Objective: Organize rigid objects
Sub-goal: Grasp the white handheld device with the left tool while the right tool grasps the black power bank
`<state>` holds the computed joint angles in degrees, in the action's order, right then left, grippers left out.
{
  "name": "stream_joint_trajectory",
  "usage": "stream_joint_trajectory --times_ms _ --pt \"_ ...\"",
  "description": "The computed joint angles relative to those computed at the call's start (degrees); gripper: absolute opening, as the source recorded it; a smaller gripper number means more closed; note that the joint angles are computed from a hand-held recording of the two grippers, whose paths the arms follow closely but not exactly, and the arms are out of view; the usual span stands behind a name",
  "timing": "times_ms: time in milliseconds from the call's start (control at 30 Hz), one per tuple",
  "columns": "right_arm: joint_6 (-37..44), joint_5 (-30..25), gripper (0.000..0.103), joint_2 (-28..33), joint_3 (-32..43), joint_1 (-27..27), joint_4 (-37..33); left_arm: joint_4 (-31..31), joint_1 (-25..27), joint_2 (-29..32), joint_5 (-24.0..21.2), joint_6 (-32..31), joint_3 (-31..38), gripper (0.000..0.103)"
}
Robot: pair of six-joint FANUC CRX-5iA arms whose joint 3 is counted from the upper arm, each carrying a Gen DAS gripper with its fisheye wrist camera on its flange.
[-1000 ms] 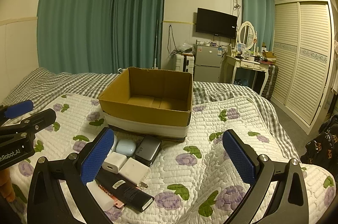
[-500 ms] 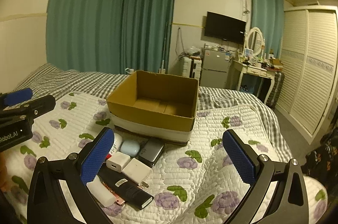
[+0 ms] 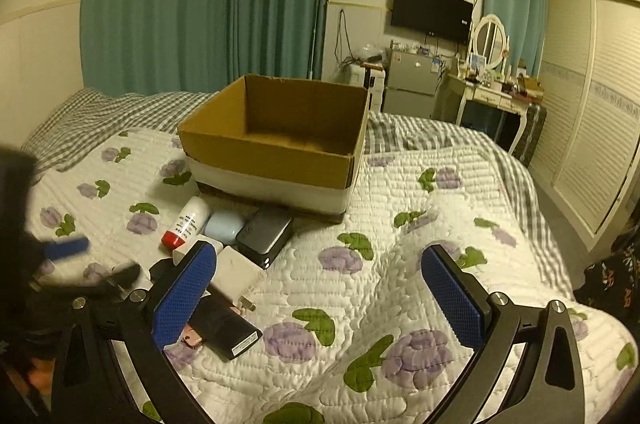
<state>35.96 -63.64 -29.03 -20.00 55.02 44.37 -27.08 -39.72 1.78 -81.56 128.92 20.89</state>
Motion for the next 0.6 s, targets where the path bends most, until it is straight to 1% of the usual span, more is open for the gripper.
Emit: stream_joint_trajectory --times_ms 167,233,367,467,500,533,600 --pt "1.46 0.91 0.103 0.62 0.36 -1.08 -2.64 4.73 3.22 2.22 -2.34 2.35 -0.72 0.075" --pt "1.96 0.72 0.103 1.05 0.70 -0.94 -3.04 8.51 5.68 2.95 -2.29 4.04 -1.84 0.075" --pt "2.36 0.27 0.103 1.53 0.80 -0.62 -2.81 8.88 5.72 3.28 -2.90 4.11 -1.71 0.075" --pt "2.12 -0.25 0.103 1.88 0.72 -0.17 -2.01 12.44 6.60 1.68 -0.71 1.45 -3.64 0.072" --pt "2.15 -0.38 0.103 1.90 0.58 0.12 -1.55 13.31 6.76 1.03 0.19 0.46 -4.35 0.069" --pt "2.22 -0.44 0.103 1.86 0.50 0.33 -1.28 14.61 7.07 0.04 1.39 -0.47 -5.37 0.058" --pt "2.79 -0.08 0.103 1.65 0.37 0.70 -1.26 18.04 8.09 -1.73 3.66 -1.98 -7.49 0.057"
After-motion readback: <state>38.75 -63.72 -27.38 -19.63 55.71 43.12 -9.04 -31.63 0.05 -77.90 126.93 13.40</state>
